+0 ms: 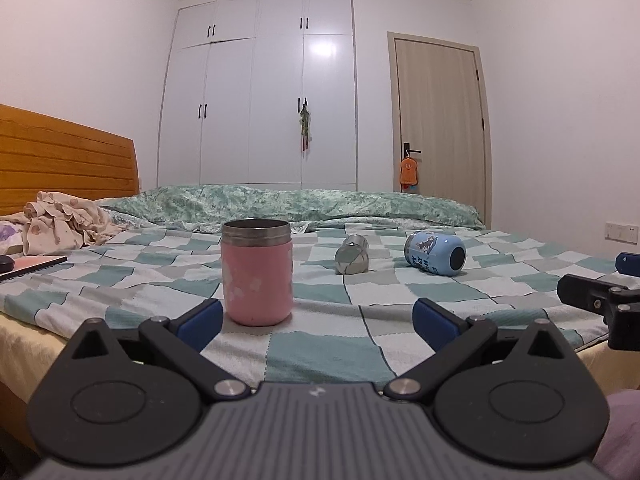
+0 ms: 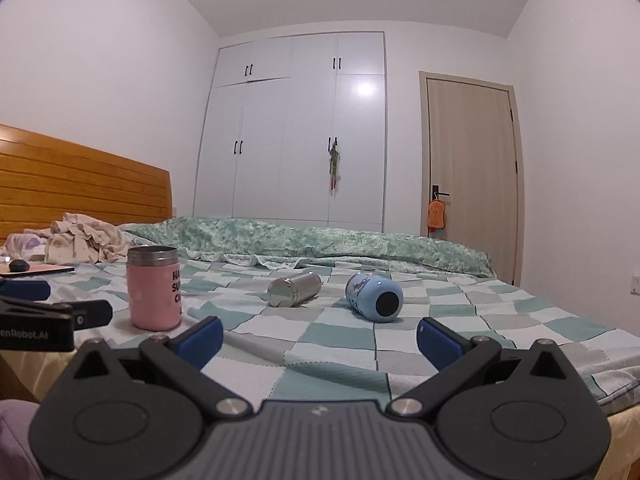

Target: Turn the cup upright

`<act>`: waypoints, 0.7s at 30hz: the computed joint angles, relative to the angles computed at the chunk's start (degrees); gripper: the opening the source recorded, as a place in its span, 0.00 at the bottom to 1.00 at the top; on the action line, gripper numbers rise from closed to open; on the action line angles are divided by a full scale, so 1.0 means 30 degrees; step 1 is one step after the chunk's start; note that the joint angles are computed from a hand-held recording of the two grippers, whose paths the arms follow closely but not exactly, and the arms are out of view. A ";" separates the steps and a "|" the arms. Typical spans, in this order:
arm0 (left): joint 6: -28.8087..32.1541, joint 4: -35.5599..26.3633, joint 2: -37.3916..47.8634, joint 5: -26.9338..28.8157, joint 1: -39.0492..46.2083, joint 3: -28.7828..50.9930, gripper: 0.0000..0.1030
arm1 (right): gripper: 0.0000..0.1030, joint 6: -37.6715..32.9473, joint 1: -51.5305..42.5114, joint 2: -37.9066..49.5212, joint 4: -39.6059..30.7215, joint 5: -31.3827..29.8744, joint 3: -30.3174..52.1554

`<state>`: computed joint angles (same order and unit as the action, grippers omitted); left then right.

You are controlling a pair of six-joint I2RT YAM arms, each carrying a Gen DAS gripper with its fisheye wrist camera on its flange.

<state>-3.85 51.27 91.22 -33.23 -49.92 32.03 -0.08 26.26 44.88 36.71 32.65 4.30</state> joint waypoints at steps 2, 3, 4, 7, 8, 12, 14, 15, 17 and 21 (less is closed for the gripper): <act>0.0064 0.0011 0.0059 -0.0106 -0.0047 0.0038 1.00 | 1.00 -0.0036 0.0057 0.0084 0.0231 0.0118 -0.0046; 0.0064 0.0011 0.0059 -0.0106 -0.0047 0.0038 1.00 | 1.00 -0.0014 0.0130 0.0049 0.0247 0.0214 -0.0083; 0.0105 -0.0010 0.0008 -0.0062 -0.0022 0.0027 1.00 | 1.00 0.0011 0.0111 0.0053 0.0254 0.0205 -0.0087; 0.0139 0.0069 -0.0020 0.0003 0.0021 -0.0017 1.00 | 1.00 -0.0014 0.0204 0.0110 0.0336 0.0319 -0.0110; 0.0159 0.0099 -0.0061 0.0080 0.0077 -0.0066 1.00 | 1.00 -0.0041 0.0216 0.0141 0.0398 0.0324 -0.0122; 0.0168 0.0124 -0.0052 0.0064 0.0066 -0.0073 1.00 | 1.00 -0.0045 0.0184 0.0144 0.0429 0.0279 -0.0133; 0.0228 0.0173 -0.0111 0.0150 0.0096 -0.0138 1.00 | 1.00 -0.0053 0.0194 0.0192 0.0505 0.0286 -0.0145; 0.0247 0.0197 -0.0117 0.0171 0.0105 -0.0151 1.00 | 1.00 -0.0060 0.0177 0.0146 0.0455 0.0264 -0.0146; 0.0248 0.0215 -0.0109 0.0140 0.0084 -0.0155 1.00 | 1.00 -0.0075 0.0165 0.0140 0.0487 0.0248 -0.0160; 0.0285 0.0283 -0.0145 0.0162 0.0073 -0.0201 1.00 | 1.00 -0.0064 0.0168 0.0132 0.0473 0.0255 -0.0164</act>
<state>-2.99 52.12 90.79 -32.75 -49.70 31.43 -0.27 26.76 45.28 38.13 33.42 3.81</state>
